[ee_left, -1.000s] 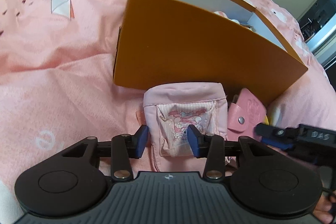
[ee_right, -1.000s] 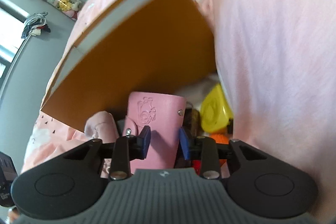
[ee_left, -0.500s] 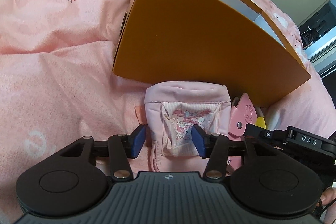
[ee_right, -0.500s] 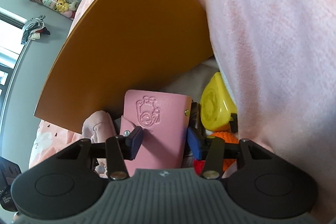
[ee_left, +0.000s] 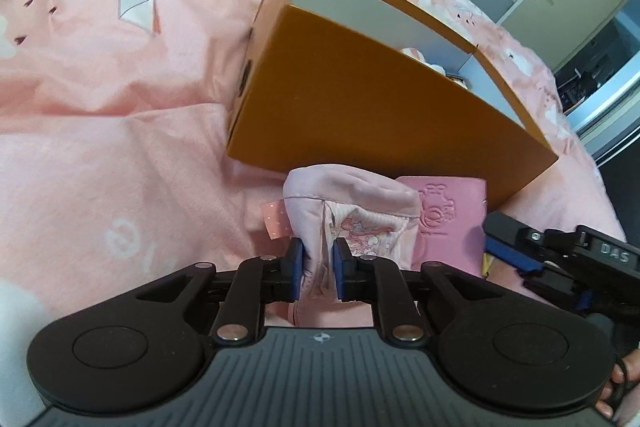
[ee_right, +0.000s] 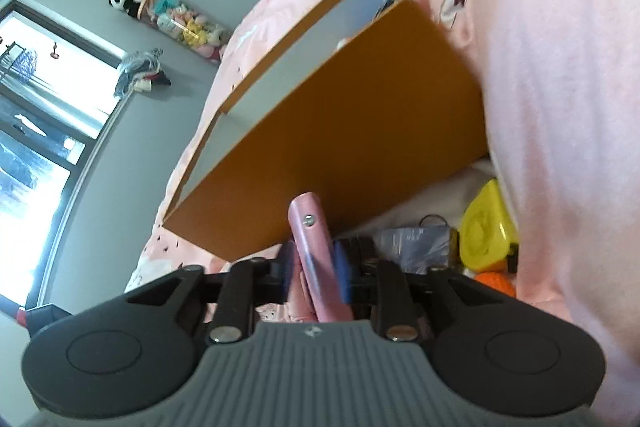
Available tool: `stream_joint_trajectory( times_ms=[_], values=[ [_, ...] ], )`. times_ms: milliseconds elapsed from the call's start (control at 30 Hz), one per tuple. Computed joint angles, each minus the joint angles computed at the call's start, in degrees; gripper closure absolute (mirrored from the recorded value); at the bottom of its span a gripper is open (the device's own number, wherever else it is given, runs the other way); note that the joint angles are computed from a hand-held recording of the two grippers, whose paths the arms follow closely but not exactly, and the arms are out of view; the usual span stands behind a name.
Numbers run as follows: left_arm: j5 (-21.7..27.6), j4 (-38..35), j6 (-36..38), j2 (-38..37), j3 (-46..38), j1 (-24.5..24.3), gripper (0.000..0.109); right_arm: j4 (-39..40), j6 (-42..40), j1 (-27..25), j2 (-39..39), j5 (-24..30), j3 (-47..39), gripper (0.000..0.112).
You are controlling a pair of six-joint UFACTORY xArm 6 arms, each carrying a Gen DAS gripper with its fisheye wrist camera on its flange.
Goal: Organize objects
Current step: 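Lift and carry pouch and wallet over the orange box with both tools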
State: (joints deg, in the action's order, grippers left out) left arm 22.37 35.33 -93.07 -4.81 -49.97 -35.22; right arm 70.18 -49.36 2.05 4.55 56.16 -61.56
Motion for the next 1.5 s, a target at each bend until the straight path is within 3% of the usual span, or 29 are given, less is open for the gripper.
stream_joint_trajectory(
  times_ms=[100,200,300,433,533,600,900,1067,1267,1367,1500],
  values=[
    [0.6,-3.1,1.3,1.4,-1.3,0.2,0.085,-2.3,2.8,-1.8,-2.5,4.8,1.6,0.080],
    [3.2,-3.2,2.4,2.7,-3.0,0.1,0.076,-5.3,4.0,1.2,-0.3,-0.1,-0.2,0.085],
    [3.3,-4.0,4.6,3.7,-3.5,0.5,0.064,-6.0,4.7,1.7,0.9,-1.3,-1.5,0.087],
    [1.2,-5.2,5.8,5.2,-3.6,1.3,0.063,-7.3,4.1,2.7,1.0,-3.2,-1.9,0.088],
    [-1.1,-5.7,6.0,5.4,-2.7,2.0,0.071,-7.8,4.3,3.2,1.7,-3.7,-2.9,0.089],
    [-0.1,-3.8,4.1,4.6,-2.6,1.6,0.090,-7.6,3.5,3.0,1.1,-3.7,-2.4,0.091],
    [5.9,7.5,-4.6,-3.0,-2.0,-2.5,0.095,-6.9,-0.4,0.7,-6.4,-2.1,1.2,0.095],
    [5.9,10.5,-4.7,-6.7,-3.7,-2.6,0.095,-4.8,-2.2,-2.8,-9.5,2.8,0.3,0.095],
    [8.2,6.8,5.5,-5.0,-12.7,-0.1,0.095,0.7,-2.8,-5.0,-8.1,6.8,-6.5,0.095],
    [9.4,5.2,11.5,-0.9,-19.5,2.3,0.095,2.8,-3.5,-3.5,-5.7,4.4,-11.5,0.095],
    [16.0,0.6,20.0,8.1,-31.1,4.6,0.095,4.4,-4.8,-0.3,-1.2,-1.0,-17.4,0.095]
  ],
)
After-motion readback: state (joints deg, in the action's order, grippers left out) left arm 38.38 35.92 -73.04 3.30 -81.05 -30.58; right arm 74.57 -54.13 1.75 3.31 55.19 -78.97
